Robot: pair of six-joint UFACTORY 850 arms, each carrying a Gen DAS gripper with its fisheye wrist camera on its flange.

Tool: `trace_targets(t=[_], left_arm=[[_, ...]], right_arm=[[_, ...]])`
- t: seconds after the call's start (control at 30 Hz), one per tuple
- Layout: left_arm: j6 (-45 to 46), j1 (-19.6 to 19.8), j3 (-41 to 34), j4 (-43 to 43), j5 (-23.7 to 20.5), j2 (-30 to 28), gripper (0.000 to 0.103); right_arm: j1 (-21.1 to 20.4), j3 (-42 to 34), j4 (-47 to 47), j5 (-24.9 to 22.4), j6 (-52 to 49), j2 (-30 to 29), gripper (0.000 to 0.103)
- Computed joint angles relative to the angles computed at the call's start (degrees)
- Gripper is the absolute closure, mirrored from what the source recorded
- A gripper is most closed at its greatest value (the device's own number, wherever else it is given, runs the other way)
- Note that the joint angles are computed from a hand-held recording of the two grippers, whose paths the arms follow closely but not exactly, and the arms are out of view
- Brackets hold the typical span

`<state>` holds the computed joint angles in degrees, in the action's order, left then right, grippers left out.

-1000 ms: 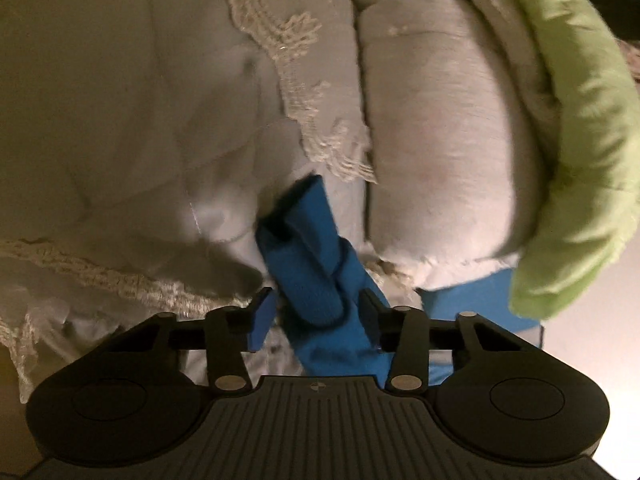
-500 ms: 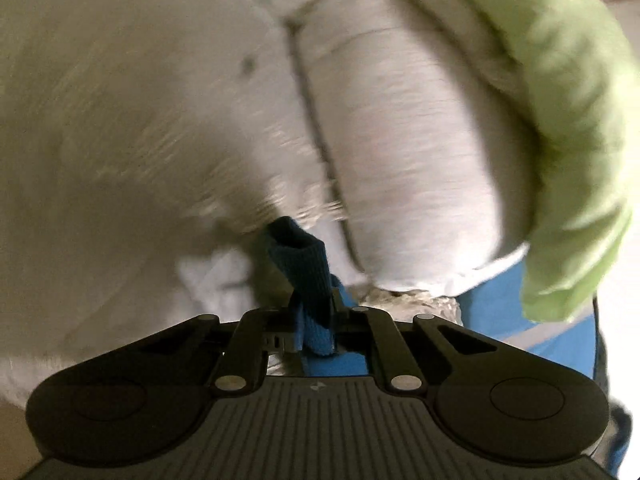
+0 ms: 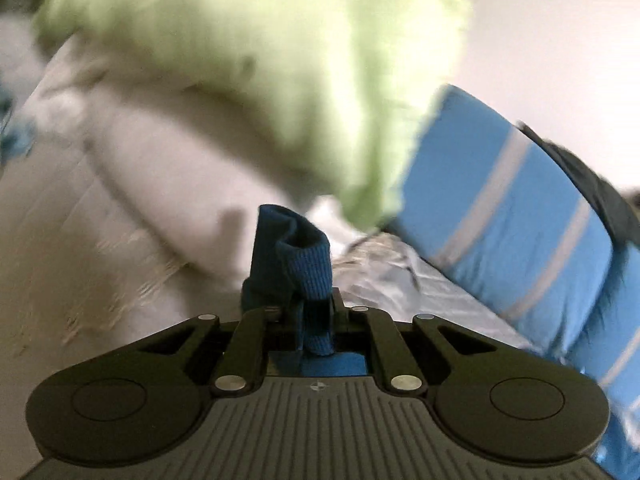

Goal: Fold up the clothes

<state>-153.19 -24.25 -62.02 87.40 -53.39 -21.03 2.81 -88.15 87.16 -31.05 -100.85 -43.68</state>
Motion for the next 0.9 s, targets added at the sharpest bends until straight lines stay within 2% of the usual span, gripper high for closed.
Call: trace_targets(t=[0.27, 0.57, 0.9], left_arm=[[11.0, -0.7, -11.3, 4.4, 2.8, -4.8, 0.092], [20.6, -1.5, -25.5, 7.3, 7.3, -12.5, 0.092], [35.3, -1.7, -47.3, 4.6, 12.7, -24.0, 0.092]], right_arm=[[0.0, 1.0, 2.9, 0.2, -2.8, 0.5, 0.000], [-0.8, 0.4, 3.2, -2.3, -1.0, 0.0, 0.000], [-1.6, -0.8, 2.7, -4.6, 2.4, -0.9, 0.000]])
